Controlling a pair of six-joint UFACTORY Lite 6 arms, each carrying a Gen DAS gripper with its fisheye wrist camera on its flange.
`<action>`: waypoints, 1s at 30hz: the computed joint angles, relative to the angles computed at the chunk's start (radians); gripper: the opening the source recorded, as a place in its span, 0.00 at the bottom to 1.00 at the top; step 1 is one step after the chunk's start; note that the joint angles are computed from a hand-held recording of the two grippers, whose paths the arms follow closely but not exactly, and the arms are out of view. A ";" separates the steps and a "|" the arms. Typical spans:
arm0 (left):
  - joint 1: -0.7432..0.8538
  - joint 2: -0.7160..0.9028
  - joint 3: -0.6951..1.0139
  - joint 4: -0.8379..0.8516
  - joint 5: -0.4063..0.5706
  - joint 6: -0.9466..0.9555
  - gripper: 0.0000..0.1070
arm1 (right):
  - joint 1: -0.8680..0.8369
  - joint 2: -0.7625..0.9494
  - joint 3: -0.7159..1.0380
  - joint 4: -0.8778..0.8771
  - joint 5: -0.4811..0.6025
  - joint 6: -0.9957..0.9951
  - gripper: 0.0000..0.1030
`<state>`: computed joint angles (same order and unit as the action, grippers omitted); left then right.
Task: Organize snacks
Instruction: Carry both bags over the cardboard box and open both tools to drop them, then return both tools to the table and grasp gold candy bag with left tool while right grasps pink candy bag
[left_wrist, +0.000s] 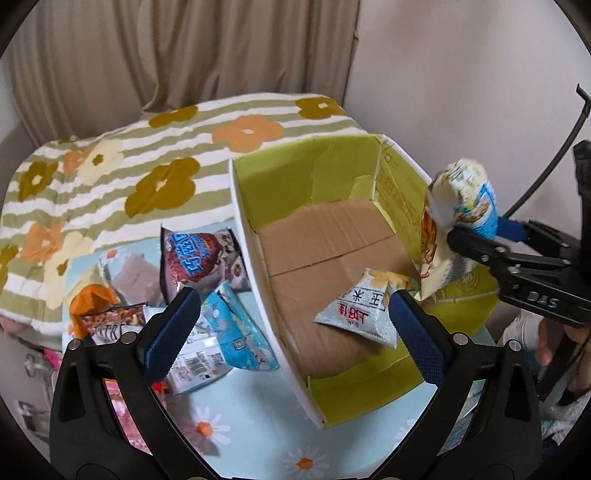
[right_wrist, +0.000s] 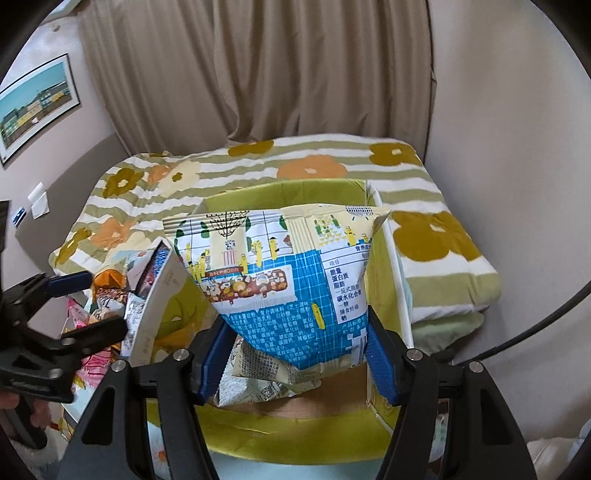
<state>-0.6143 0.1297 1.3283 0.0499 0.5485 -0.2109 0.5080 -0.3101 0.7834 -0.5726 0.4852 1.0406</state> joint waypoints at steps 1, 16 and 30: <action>0.003 -0.011 -0.008 0.003 -0.003 -0.006 0.95 | 0.006 0.002 -0.006 -0.038 -0.002 0.044 0.69; -0.015 -0.190 -0.178 0.098 -0.011 -0.175 0.95 | 0.095 -0.141 -0.077 -0.129 0.033 0.124 1.00; -0.017 -0.627 -0.390 0.345 0.212 -0.454 0.95 | 0.276 -0.072 0.090 -0.085 -0.001 0.081 1.00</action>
